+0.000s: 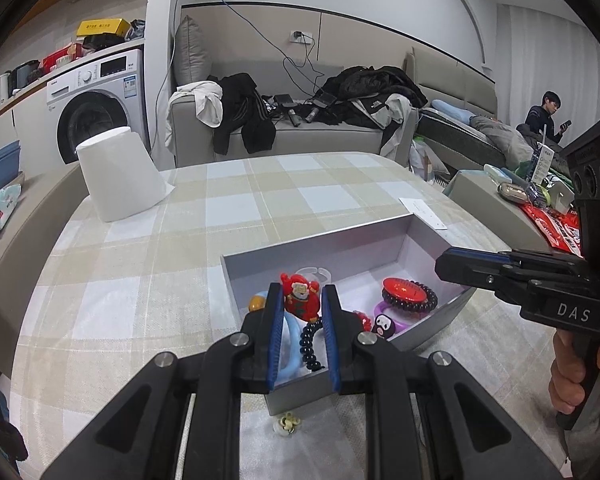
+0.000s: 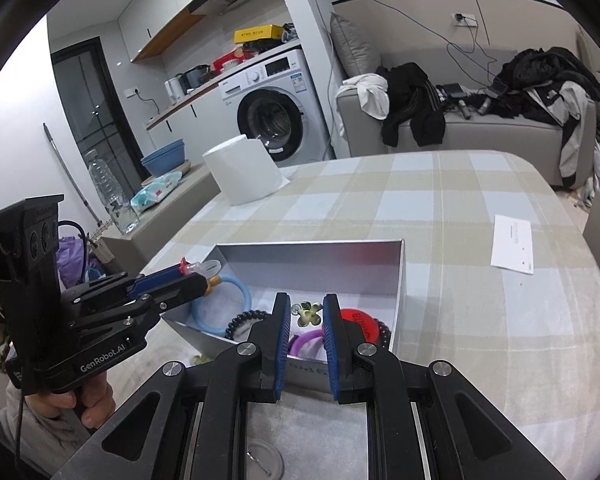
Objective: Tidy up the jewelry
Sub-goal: 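Carry the red figurine and yellow flower charm into the box with both grippers, then open both grippers inside the box and withdraw them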
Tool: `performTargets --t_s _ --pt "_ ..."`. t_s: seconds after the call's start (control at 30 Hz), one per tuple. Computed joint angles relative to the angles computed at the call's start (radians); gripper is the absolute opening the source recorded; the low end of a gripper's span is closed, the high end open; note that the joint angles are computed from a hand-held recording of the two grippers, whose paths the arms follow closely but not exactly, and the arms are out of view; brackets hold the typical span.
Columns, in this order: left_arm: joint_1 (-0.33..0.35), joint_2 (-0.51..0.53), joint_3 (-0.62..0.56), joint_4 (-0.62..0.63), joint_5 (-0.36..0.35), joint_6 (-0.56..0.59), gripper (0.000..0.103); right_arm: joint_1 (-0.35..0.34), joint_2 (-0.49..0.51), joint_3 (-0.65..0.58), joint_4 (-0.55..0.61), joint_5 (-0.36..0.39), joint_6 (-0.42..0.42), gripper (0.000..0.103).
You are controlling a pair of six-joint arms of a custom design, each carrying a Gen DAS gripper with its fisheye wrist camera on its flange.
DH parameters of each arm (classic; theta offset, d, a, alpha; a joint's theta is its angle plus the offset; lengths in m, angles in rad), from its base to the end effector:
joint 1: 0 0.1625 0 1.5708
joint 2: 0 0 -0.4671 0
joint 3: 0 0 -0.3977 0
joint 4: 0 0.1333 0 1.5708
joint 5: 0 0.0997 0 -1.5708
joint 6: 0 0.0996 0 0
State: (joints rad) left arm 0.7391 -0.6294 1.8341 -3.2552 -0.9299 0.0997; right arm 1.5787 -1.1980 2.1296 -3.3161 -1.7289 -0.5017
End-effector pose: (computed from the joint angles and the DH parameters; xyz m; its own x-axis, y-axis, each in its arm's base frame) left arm -0.3470 -0.5772 0.0413 -0.6749 0.4640 -0.5737 0.7264 0.5542 -0.4064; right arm 0.1219 -0.5464 0.2832 -0.8640 -0.2368 0.4444 -0.4801 0.6534 -0.5853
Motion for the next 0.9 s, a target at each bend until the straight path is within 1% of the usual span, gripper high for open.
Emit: performTargets --t_s 0.27,0.43,0.6,0.7,0.9 --pt "0.006 0.005 -0.014 0.057 0.009 -0.014 0.014 -0.001 0.005 -0.001 0.016 -0.017 0.008 0.016" --pt "0.004 0.005 -0.012 0.055 0.017 -0.004 0.014 0.003 0.004 -0.003 0.036 -0.024 0.0 0.016" --pt "0.01 0.003 -0.015 0.059 0.023 -0.017 0.014 0.01 0.003 -0.002 0.068 -0.012 -0.009 0.016" --pt "0.007 0.0 -0.008 0.052 0.019 -0.018 0.014 0.016 0.011 0.002 0.052 -0.022 -0.02 0.016" --pt "0.004 -0.005 -0.002 0.04 0.004 -0.011 0.014 0.013 0.01 0.004 0.03 -0.025 -0.011 0.017"
